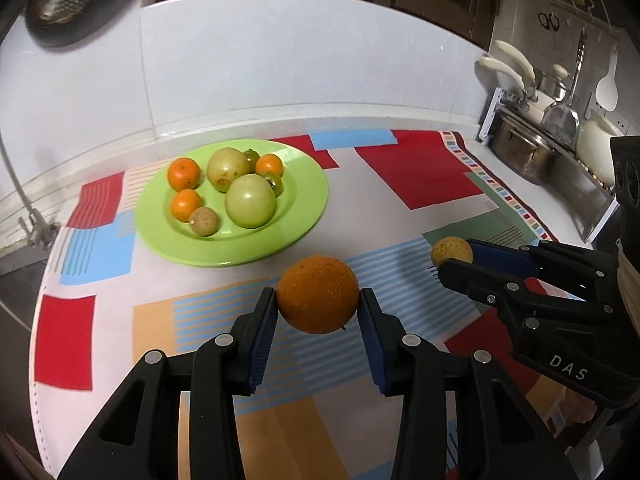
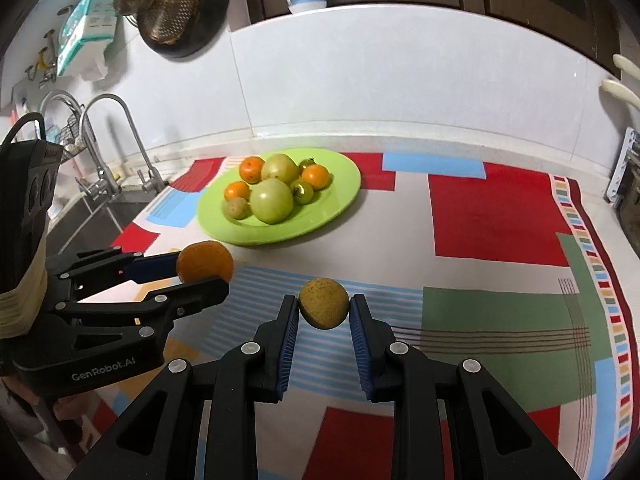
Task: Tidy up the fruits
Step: 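Carry the orange and yellow fruit onto the green plate and open both tools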
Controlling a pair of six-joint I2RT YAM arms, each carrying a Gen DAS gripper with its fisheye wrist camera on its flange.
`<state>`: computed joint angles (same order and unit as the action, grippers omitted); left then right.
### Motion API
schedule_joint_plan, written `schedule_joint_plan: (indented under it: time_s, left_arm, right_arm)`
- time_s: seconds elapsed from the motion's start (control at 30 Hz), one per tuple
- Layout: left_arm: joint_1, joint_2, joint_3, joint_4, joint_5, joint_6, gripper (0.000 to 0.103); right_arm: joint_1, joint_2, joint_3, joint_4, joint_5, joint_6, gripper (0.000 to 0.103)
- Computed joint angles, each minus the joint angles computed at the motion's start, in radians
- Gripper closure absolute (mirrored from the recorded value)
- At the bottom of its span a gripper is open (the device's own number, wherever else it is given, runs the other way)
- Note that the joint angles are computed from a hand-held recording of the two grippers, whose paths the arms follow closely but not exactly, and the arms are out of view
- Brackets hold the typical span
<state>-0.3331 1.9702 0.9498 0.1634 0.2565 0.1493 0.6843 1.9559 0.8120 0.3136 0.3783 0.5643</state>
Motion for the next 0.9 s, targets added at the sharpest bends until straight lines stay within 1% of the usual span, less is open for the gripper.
schedule_joint_plan:
  time_s: [0.2,0.47,0.7,0.9]
  left_arm:
    - [0.023,-0.093,-0.098,0.039,0.002,-0.002,0.062]
    - [0.065,-0.198,-0.178,0.068,0.016,-0.004,0.062]
    - [0.101,-0.268,-0.197,0.075,0.023,-0.007,0.062]
    - [0.126,-0.281,-0.174,0.080,0.016,-0.007,0.062]
  right_arm:
    - [0.062,-0.055,-0.009,-0.040,0.065,0.025,0.075]
    - [0.127,-0.101,0.004,-0.087,0.143,0.048,0.075]
    - [0.150,-0.121,0.038,-0.096,0.188,0.017,0.075]
    - [0.148,-0.118,0.078,-0.083,0.208,-0.033,0.075]
